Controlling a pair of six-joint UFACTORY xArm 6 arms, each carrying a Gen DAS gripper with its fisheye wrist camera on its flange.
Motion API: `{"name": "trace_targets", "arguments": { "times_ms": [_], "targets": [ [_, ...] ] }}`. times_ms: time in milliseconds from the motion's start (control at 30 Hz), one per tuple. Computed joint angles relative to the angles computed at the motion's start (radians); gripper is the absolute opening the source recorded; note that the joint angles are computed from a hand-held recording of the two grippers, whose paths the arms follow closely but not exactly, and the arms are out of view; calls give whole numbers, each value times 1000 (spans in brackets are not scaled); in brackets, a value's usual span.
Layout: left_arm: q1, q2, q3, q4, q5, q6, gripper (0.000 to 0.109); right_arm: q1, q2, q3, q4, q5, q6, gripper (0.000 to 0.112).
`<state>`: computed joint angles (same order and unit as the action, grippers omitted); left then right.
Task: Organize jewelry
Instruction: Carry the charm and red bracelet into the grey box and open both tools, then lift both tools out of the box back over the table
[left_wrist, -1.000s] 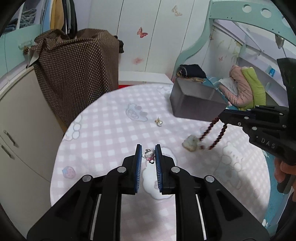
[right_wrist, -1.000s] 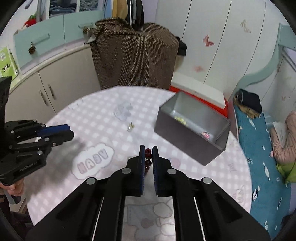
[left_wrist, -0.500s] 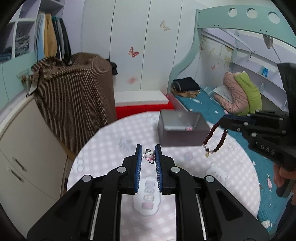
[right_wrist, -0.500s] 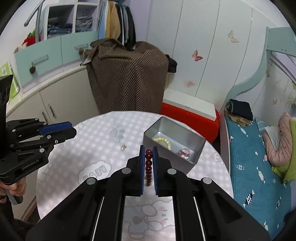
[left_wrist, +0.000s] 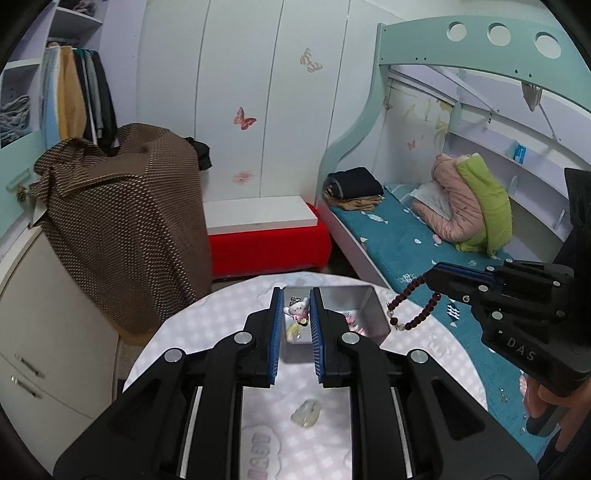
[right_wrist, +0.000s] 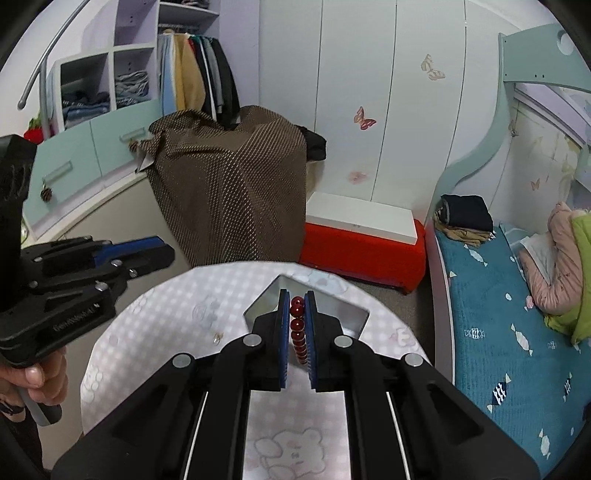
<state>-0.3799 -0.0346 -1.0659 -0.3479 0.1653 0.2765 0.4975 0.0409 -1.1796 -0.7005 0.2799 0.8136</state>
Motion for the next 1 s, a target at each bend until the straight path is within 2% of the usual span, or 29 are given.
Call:
{"name": "trace_targets", "arguments": {
  "times_ms": [167, 467, 767, 833, 867, 900, 933, 1000],
  "targets": [
    [1, 108, -160, -61, 111, 42, 14, -22, 41, -67, 100, 20, -88, 6],
    [-8, 298, -395, -50, 253, 10, 14, -50, 108, -139, 250, 28, -193, 7],
    [-10, 400, -514, -9, 300, -43, 16, -68, 166, -172, 397, 25, -282, 7],
    [-9, 409, -524, 14, 308, -67, 35, -74, 174, -173, 427, 19, -290, 7],
    [-7, 407, -518, 42, 295, -99, 69, -78, 174, -169, 428, 8, -278, 8],
    [-6, 391, -489, 63, 260, -118, 81, -81, 176, -170, 439, 2, -280, 10],
    [-7, 380, -468, 83, 227, -131, 81, -84, 172, -161, 446, -7, -273, 11],
    [-4, 363, -447, 80, 217, -128, 86, -88, 167, -156, 408, -7, -227, 28]
  ]
}}
